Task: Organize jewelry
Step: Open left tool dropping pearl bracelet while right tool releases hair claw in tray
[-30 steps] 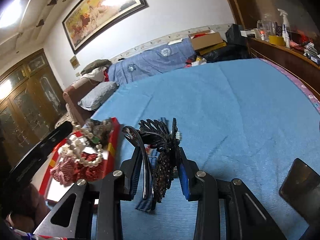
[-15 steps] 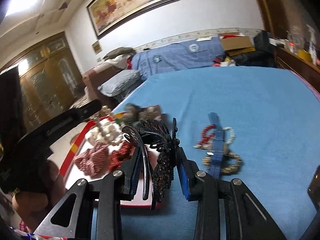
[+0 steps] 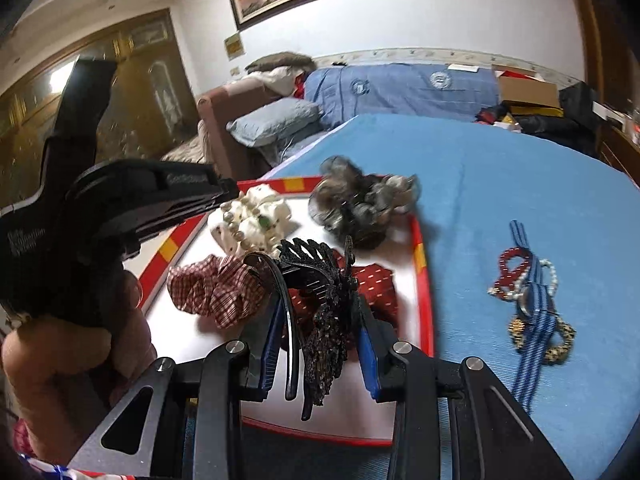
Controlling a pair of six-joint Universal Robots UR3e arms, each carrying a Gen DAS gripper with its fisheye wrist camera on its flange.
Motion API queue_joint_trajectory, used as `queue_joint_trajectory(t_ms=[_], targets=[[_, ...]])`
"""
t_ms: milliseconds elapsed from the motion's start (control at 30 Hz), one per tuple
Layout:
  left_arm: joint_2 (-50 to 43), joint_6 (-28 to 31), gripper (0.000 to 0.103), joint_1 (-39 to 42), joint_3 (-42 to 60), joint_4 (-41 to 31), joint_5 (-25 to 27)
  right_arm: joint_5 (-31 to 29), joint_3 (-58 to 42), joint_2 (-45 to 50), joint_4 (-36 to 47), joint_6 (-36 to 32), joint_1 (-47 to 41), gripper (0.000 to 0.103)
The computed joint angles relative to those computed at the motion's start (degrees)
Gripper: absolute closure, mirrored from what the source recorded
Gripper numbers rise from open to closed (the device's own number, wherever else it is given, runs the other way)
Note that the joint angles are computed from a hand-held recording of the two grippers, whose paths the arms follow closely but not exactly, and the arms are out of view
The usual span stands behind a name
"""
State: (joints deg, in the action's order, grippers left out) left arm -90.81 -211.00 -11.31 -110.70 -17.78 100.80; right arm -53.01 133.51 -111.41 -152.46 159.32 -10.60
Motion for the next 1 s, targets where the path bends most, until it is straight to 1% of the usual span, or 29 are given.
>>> queue_joint_trajectory(t_ms=[67,267,533,633,667,700,767,800,900,1000], targets=[[-0.9,-0.3,0.094,-0.5,1.2,-1.7,1.1,-1.5,-0.6,2.3,-1.8,0.2,1.7,0.065],[-1.7,-0.8,0.094,0.2,1.9,-4.7,0.4,-3.2,-1.3,6.1,-3.2,-0.1,4.0,0.065],[-2.4,-1.3,0.094,0.6,1.9,-5.0,-0.3,-3.6,-2.5,7.3,-1.3,-1.1,4.6,0.064],[-2.2,-1.2,0.094,1.1,1.0,-4.0,-1.0,-3.4,-2.5,6.5,0.1,-1.7,4.2,0.058],[-2.2,-1.1,0.093,1.1,0.9,-4.0,-1.0,-3.0,-2.4,6.0,0.8,-1.9,3.7,0.055],[-2.0,-1.0,0.090,1.2,0.6,-3.6,-1.4,-2.5,-2.3,5.4,1.8,-2.2,3.1,0.053],[-1.5,-1.2,0.061,1.2,-0.1,-2.6,-1.5,-1.5,-2.5,4.3,3.8,-3.0,2.1,0.052],[-1.2,-1.3,0.059,0.8,-0.7,-1.3,-0.8,-0.8,-2.4,3.3,5.1,-3.5,1.3,0.051],[-1.0,-0.9,0.059,-0.8,-1.2,1.6,1.9,2.3,-1.8,-0.3,9.4,-5.8,-2.0,0.049],[-0.1,-0.9,0.059,-1.2,-2.8,5.0,1.9,6.7,-1.6,-5.2,16.9,-10.0,-7.0,0.048]])
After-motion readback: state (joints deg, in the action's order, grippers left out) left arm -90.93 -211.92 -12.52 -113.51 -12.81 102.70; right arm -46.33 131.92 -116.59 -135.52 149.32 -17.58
